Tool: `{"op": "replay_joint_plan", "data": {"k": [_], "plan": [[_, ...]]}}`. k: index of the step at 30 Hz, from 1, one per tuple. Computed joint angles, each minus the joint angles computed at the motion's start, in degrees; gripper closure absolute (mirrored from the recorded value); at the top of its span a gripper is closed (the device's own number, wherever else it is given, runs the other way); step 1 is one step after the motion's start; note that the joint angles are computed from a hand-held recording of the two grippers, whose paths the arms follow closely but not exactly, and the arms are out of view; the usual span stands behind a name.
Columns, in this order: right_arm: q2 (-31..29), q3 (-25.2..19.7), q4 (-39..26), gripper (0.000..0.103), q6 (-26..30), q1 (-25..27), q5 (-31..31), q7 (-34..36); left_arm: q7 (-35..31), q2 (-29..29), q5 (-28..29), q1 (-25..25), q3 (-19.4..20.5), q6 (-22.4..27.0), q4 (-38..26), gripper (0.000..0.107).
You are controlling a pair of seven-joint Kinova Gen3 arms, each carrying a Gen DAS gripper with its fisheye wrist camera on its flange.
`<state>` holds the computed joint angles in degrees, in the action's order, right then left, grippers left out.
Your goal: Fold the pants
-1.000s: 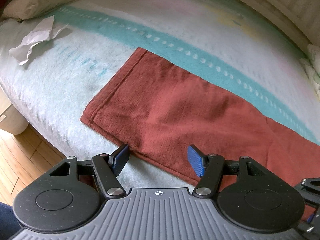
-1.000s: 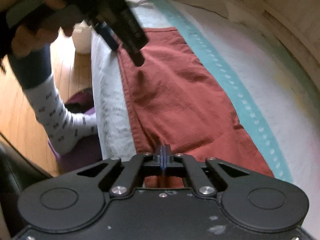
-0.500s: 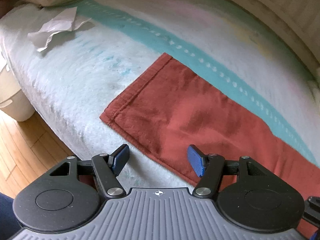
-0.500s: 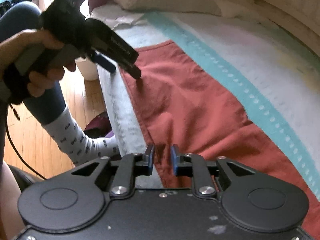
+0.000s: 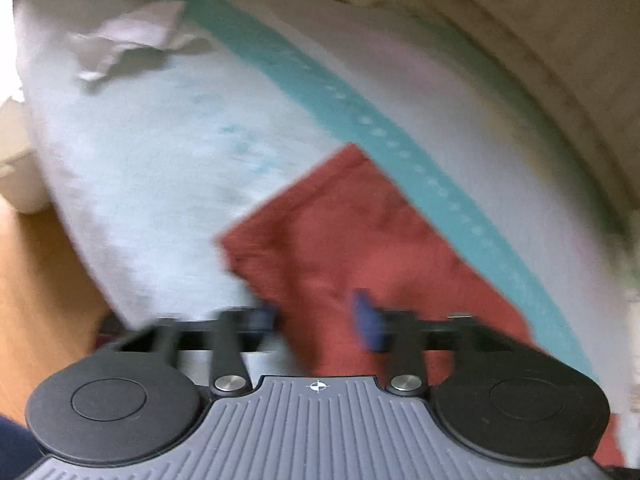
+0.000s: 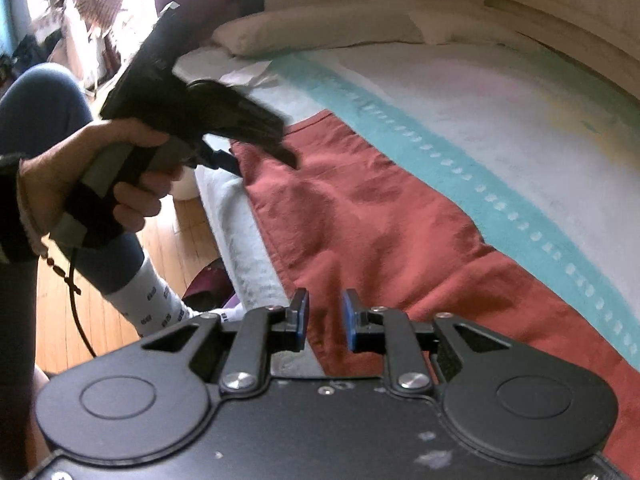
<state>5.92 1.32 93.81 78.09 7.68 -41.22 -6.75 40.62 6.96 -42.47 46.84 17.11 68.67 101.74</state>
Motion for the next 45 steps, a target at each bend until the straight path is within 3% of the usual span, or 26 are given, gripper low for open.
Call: {"op": "replay_joint_plan", "data": {"k": [1,2,5,8,11,14,17,20,22,26,29,31,34,36,37,39,40,43,45], "plan": [[0.4,-0.1,-0.5,0.083,0.2,0.3,0.1,-1.7,-0.2,-0.1,0.2,0.3,0.1,1.0,-0.3,0.092],[1.0,0.8,-1.5,0.083,1.0,-0.3,0.1,-4.0,0.5,-0.6,-0.2,0.5,0.3,1.0,-0.2,0.103],[3.7,8.1,-4.3,0.083,3.9,-4.8,-1.5,-11.0,1.1,-0.5,-4.0,2.8,0.6,2.4,-0.7,0.103],[4.7,16.0,-6.0,0.083,3.2,-10.8,-0.9,-18.0,-5.3,2.7,-9.1,8.3,-1.0,9.4,-6.6,0.103],[7.1,24.0,-7.9,0.074,1.9,-17.2,2.7,-25.0,-11.4,5.0,-15.0,11.5,-0.3,14.4,-12.4,0.103],[11.3,28.7,-11.0,0.079,5.8,-17.8,2.6,-32.0,-17.6,7.9,-19.7,15.2,-1.1,17.2,-18.8,0.103],[11.3,23.9,-12.9,0.078,6.1,-12.1,2.2,-36.7,-24.5,11.2,-23.3,17.5,-1.5,16.4,-25.5,0.103],[9.9,16.8,-13.8,0.071,2.9,-4.2,1.9,-39.0,-31.2,15.1,-24.5,20.5,-5.0,11.0,-32.2,0.103],[10.2,13.0,-15.1,0.070,2.2,1.1,1.3,-41.9,-35.9,18.4,-23.5,21.0,-6.0,6.6,-37.2,0.103],[10.7,3.7,-17.0,0.068,-1.0,11.3,4.3,-49.1,-45.2,26.5,-20.8,20.0,-3.8,2.4,-47.8,0.100],[10.4,2.7,-16.9,0.062,-4.4,13.4,7.5,-52.8,-52.0,30.8,-15.8,19.6,-3.1,1.2,-54.1,0.100],[10.3,3.1,-16.7,0.061,-6.4,13.9,9.4,-54.6,-54.2,31.0,-13.6,19.5,-2.7,-0.6,-54.1,0.099],[9.3,3.1,-15.3,0.059,-9.2,15.4,9.8,-55.3,-55.3,28.5,-12.7,20.0,-4.4,-4.0,-49.3,0.094],[9.2,3.2,-15.1,0.054,-9.4,16.9,8.5,-55.2,-53.3,26.3,-13.2,21.1,-6.5,-4.5,-44.5,0.081],[9.4,3.2,-15.3,0.052,-9.0,18.1,7.2,-54.6,-52.6,25.8,-13.7,21.0,-6.6,-3.5,-43.4,0.081],[10.6,3.0,-16.7,0.036,-6.6,19.9,5.3,-53.9,-52.2,25.5,-12.5,20.5,-7.6,-1.7,-42.8,0.081],[11.6,2.7,-18.1,0.034,-4.8,19.8,5.4,-54.4,-52.2,25.4,-10.8,19.9,-8.1,-0.6,-43.0,0.081],[13.5,1.7,-20.1,0.034,0.2,20.1,6.4,-53.8,-50.9,24.5,-5.2,19.0,-12.3,-0.6,-41.6,0.081],[13.9,1.3,-20.0,0.033,1.8,20.2,7.0,-52.9,-52.6,24.9,-2.0,16.8,-12.1,-0.1,-42.0,0.081]]}}
